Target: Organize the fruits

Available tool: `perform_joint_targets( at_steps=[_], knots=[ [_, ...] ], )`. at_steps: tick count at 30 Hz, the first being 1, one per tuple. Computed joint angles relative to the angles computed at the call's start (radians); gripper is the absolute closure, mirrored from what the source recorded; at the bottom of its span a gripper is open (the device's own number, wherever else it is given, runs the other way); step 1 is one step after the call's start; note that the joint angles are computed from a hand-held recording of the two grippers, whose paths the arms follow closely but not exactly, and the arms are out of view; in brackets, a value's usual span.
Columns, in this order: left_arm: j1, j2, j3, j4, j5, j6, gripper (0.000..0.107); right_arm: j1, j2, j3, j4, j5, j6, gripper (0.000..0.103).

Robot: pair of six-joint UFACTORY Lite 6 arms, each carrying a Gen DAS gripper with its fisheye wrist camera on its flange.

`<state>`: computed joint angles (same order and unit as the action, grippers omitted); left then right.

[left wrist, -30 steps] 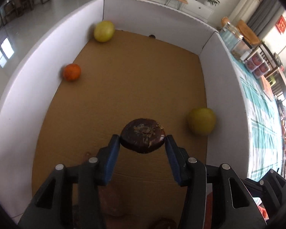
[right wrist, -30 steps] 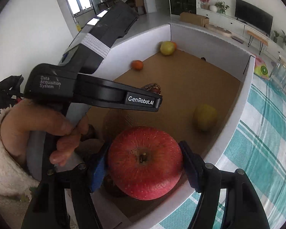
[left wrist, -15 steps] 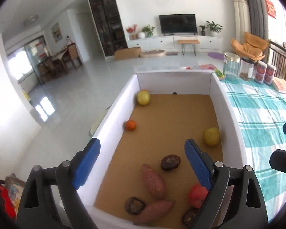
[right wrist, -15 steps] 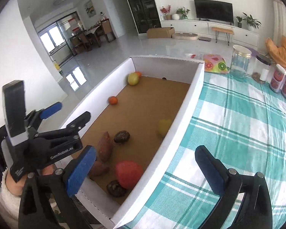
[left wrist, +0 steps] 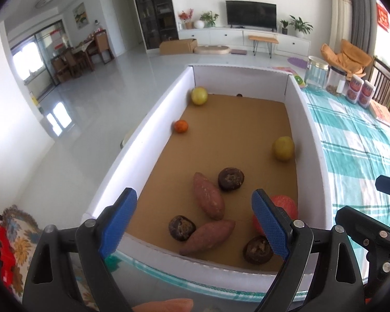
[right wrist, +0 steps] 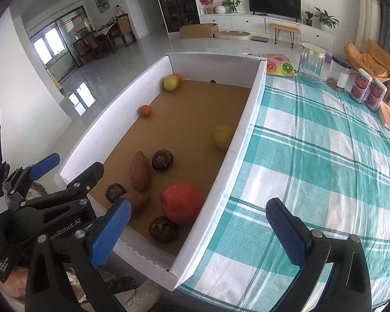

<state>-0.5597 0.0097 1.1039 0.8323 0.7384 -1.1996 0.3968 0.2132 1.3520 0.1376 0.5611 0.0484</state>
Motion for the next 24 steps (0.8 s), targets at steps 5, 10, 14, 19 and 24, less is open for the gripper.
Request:
perform_joint_targets(
  at_steps=[5, 10, 14, 19, 24],
  knots=[
    [0.015, -0.016, -0.025, -0.032, -0.031, 0.021, 0.015, 0.04, 0.018, 0.034, -0.097, 0.025, 0.097, 0.0],
    [0.049, -0.043, -0.061, -0.067, -0.068, 0.046, 0.015, 0.08, 0.038, 0.086, -0.151, 0.055, 0.151, 0.0],
    [0.058, -0.051, -0.071, -0.061, -0.069, 0.049, 0.015, 0.09, 0.061, 0.113, -0.167, 0.069, 0.165, 0.0],
    [0.071, -0.06, -0.082, -0.075, -0.085, 0.067, 0.015, 0.095, 0.084, 0.139, -0.166, 0.09, 0.175, 0.0],
    [0.082, -0.053, -0.081, -0.078, -0.091, 0.076, 0.015, 0.107, 0.096, 0.155, -0.194, 0.098, 0.2, 0.0]
  ],
)
